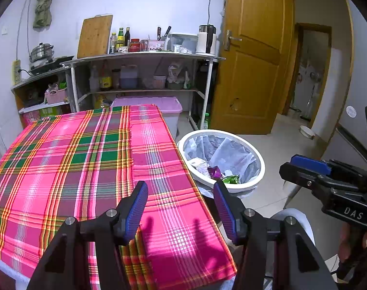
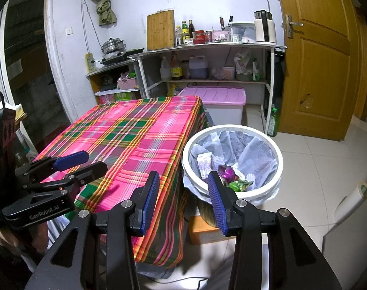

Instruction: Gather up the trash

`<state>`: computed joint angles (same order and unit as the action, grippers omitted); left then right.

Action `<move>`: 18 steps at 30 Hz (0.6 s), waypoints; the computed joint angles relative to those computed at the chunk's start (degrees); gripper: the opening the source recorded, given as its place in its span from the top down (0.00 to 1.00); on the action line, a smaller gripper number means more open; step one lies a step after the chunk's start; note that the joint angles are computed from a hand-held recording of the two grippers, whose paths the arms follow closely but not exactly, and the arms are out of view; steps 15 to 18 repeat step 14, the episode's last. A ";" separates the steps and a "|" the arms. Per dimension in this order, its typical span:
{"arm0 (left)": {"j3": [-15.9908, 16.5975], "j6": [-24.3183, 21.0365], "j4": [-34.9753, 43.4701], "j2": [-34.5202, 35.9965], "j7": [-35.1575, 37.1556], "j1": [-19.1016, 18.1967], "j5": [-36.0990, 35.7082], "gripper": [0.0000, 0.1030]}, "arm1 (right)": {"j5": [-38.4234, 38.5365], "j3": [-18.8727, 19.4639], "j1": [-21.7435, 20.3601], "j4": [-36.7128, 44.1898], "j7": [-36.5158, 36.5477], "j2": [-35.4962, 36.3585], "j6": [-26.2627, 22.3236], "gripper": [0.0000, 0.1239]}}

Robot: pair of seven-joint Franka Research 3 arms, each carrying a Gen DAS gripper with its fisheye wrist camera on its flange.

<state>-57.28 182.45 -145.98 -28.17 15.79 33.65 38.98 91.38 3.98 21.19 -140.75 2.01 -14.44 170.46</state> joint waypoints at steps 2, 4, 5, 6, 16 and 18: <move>0.69 -0.04 -0.52 -0.41 -0.05 -0.63 -0.06 0.46 | -0.09 -0.02 -0.03 -0.06 0.04 0.00 -0.04 0.66; 0.64 -0.02 -0.92 -0.93 -0.33 -0.70 -0.07 0.46 | 0.06 -0.01 -0.03 -0.01 -0.14 0.05 0.02 0.66; 0.54 -0.08 -0.94 -0.98 -0.38 -0.71 -0.09 0.46 | 0.03 0.02 -0.03 0.00 -0.05 0.07 0.04 0.66; 0.09 -0.58 -0.53 -0.78 -0.47 -0.49 -0.15 0.46 | -0.05 0.03 -0.03 -0.02 0.05 0.05 0.02 0.66; 1.92 -1.94 -0.74 -0.27 -1.99 -2.05 1.66 0.46 | -0.24 0.04 -0.03 -0.05 0.26 0.05 0.07 0.66; 1.92 -1.94 -0.74 -0.27 -1.99 -2.05 1.66 0.46 | -0.24 0.04 -0.03 -0.05 0.26 0.05 0.07 0.66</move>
